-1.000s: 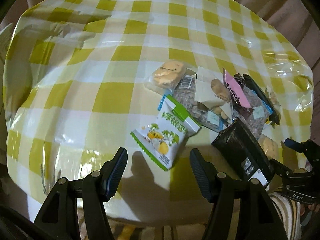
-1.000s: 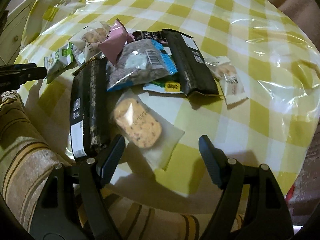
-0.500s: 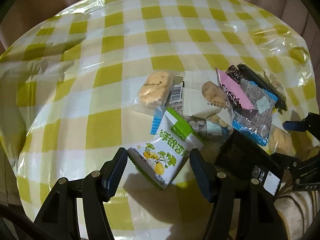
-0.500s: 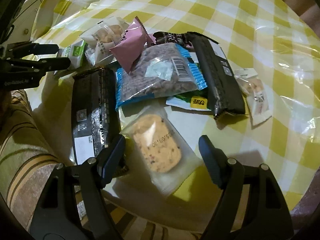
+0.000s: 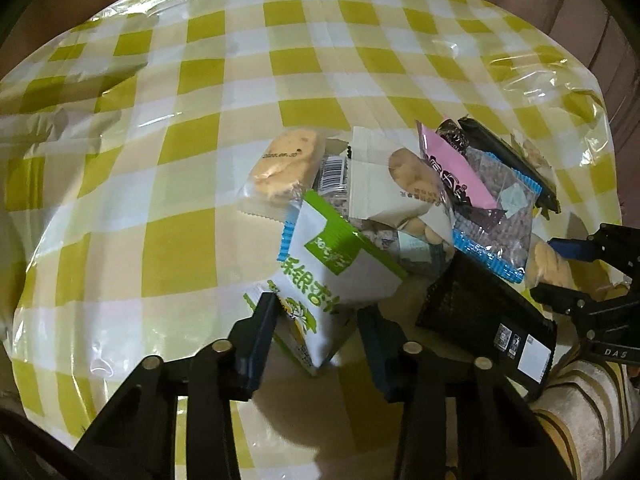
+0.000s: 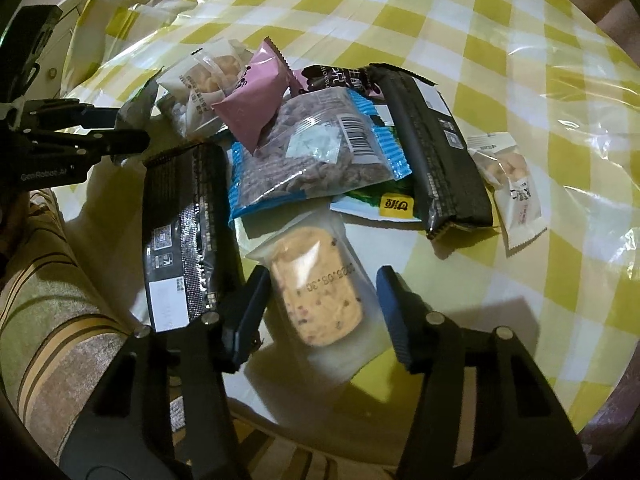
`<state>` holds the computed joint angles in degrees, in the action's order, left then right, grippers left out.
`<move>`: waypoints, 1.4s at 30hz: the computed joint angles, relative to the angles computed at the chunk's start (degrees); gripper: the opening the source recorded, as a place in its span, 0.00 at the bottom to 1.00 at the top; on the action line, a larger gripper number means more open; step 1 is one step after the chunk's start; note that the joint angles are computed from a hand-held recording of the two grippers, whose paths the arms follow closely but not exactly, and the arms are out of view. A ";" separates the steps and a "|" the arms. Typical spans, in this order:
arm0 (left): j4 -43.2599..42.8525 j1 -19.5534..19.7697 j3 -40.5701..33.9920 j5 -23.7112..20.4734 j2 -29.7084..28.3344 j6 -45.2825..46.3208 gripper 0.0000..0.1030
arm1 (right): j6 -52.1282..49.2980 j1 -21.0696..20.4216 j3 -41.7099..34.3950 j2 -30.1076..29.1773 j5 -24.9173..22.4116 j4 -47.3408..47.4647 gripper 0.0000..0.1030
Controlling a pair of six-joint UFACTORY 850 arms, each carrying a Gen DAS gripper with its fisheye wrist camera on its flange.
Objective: Organize snacks
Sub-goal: 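Grasp the clear cookie packet with the right tool while the left tool grasps the green-white packet, then carry both held packets over to the white box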
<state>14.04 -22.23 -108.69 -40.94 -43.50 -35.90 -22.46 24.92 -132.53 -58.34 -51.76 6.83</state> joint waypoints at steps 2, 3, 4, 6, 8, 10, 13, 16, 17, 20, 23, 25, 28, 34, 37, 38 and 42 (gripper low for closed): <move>-0.09 -0.02 0.88 0.93 0.61 0.05 0.34 | 0.03 -0.08 0.50 0.30 0.40 0.21 0.50; 0.03 -0.08 1.29 1.20 0.91 -0.27 0.33 | 0.11 -0.13 1.61 1.03 0.93 0.30 0.46; 0.20 -0.13 1.87 1.62 1.33 -0.77 0.31 | 0.34 -0.23 2.39 1.52 1.41 0.50 0.44; 0.02 -0.13 3.03 2.75 2.16 -1.21 0.27 | 0.50 -0.39 3.00 1.81 1.86 1.00 0.42; 0.26 -0.18 4.20 3.66 3.06 -2.24 0.22 | 0.65 -0.57 3.58 2.17 2.12 1.43 0.41; 0.44 -0.26 5.52 4.73 4.05 -3.15 0.21 | 0.74 -0.61 4.34 2.66 2.44 1.53 0.40; 0.82 -0.55 7.54 6.15 5.54 -4.56 0.18 | 0.86 -0.60 6.03 3.70 3.31 1.56 0.39; 1.36 -0.90 9.47 7.57 7.03 -5.87 0.18 | 1.27 -0.78 8.61 5.36 4.75 2.03 0.38; 1.77 -1.02 9.85 7.73 7.35 -6.39 0.18 | 1.30 -0.83 9.81 6.12 5.30 2.29 0.38; 3.16 -1.56 10.84 8.02 8.30 -8.21 0.17 | 1.22 -1.06 13.10 8.30 6.96 3.06 0.38; 6.14 -2.55 11.28 7.27 9.08 -11.23 0.17 | 1.28 -1.12 16.16 10.39 8.79 3.34 0.38; 7.70 -3.26 11.48 6.94 9.56 -12.92 0.17 | 1.25 -1.14 18.25 11.85 10.06 3.57 0.38; 9.55 -4.35 11.72 6.83 10.20 -15.06 0.17 | 1.12 -1.24 20.26 13.28 11.23 4.08 0.38; 12.01 -6.43 10.66 5.10 10.15 -16.90 0.17 | 0.92 -1.62 24.16 16.14 13.31 5.31 0.38; 12.68 -7.33 9.70 4.30 9.78 -16.96 0.17 | 0.99 -1.85 25.72 17.36 14.19 5.87 0.38; 12.77 -7.68 9.24 3.99 9.60 -16.88 0.17 | 1.01 -1.92 26.35 17.86 14.63 5.97 0.38; 12.41 -8.77 7.88 3.75 9.06 -16.04 0.17 | 0.91 -2.19 28.72 19.74 16.05 6.53 0.38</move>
